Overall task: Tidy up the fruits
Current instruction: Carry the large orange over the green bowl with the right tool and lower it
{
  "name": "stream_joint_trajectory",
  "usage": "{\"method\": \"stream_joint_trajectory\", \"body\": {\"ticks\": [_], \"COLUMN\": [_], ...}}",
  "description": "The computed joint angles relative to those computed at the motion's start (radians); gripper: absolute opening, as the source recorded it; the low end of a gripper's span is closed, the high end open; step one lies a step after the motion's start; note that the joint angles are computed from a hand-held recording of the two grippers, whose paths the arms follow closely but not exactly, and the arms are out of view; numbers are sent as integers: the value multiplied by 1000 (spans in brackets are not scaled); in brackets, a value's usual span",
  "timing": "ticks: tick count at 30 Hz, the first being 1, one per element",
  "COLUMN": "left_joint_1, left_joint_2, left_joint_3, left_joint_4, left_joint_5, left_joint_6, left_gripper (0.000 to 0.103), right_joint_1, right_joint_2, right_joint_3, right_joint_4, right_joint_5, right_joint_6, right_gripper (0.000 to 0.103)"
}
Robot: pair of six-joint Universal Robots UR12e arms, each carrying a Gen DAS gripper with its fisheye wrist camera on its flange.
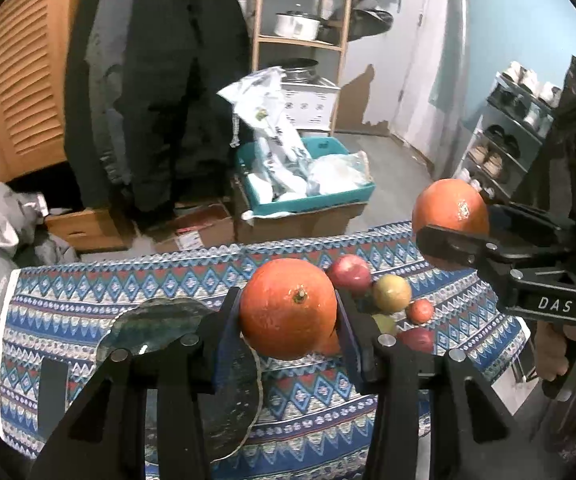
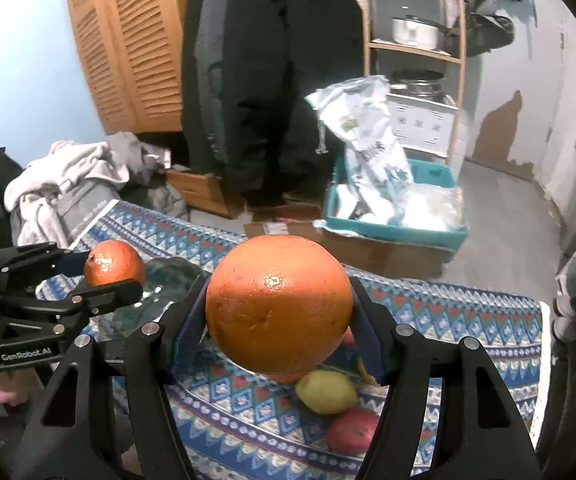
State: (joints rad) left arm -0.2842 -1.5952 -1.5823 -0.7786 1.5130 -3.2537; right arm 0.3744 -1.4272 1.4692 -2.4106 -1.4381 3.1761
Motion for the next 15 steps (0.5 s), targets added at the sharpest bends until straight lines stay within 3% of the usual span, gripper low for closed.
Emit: {"method": "stream_joint_trajectory", "body": {"ticks": [15], "left_joint_1": [80], "left_joint_2": [48], "left_joint_3": [-75], "left_joint_4": [-14], "left_joint_5": [15], "left_joint_6": [-49], "left_gripper": [46], "right_joint_1": [64], "right_joint_2": [112], "right_joint_3": [-124], "right_joint_4": [72], "right_joint_5": [67], "right_joint_6": [-21], "right_gripper": [66]}}
